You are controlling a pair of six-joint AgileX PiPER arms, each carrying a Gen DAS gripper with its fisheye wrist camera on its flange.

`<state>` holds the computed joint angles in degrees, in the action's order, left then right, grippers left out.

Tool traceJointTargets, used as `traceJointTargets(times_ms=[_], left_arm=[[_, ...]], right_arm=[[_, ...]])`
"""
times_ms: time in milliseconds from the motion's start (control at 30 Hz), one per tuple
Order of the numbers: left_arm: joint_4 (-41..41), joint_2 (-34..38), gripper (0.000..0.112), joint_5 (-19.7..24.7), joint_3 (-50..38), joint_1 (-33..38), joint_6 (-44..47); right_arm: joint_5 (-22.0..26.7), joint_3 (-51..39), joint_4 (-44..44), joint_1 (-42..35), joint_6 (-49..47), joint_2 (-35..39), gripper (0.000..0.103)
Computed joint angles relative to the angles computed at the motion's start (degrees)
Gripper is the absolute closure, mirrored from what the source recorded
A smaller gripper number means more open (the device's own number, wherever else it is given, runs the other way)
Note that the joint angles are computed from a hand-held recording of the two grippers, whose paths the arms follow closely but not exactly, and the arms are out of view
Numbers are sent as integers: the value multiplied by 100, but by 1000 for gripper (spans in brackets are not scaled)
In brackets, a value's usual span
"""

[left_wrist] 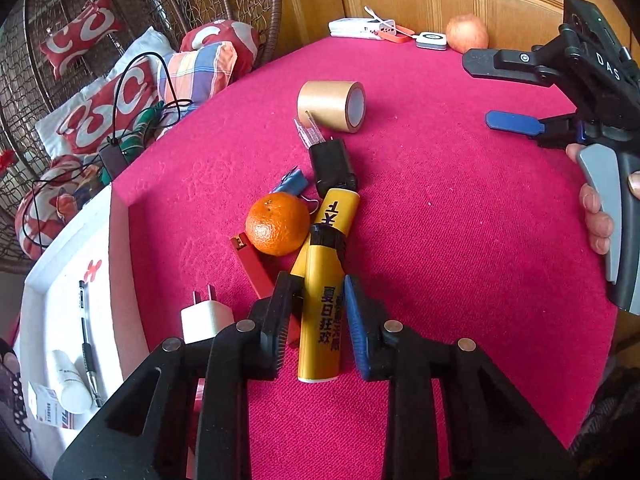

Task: Organize rigid objects
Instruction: 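Lower the left tool onto the yellow lighter and close it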

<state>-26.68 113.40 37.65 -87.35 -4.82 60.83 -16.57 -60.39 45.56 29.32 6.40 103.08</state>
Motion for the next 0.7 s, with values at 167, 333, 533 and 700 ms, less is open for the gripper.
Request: traceJointTargets(times_ms=[167, 333, 533, 700], left_arm=[[273, -183, 83, -507, 457, -136, -24], [-197, -501, 84, -290, 937, -6, 510], [-101, -464, 78, -336, 888, -56, 279], [199, -408, 63, -358, 781, -66, -365]], right_arm=[[9, 22, -61, -11, 69, -6, 0], [58, 13, -42, -32, 23, -10, 0], [70, 8, -85, -46, 56, -5, 0], [106, -8, 18, -55, -66, 5, 0]])
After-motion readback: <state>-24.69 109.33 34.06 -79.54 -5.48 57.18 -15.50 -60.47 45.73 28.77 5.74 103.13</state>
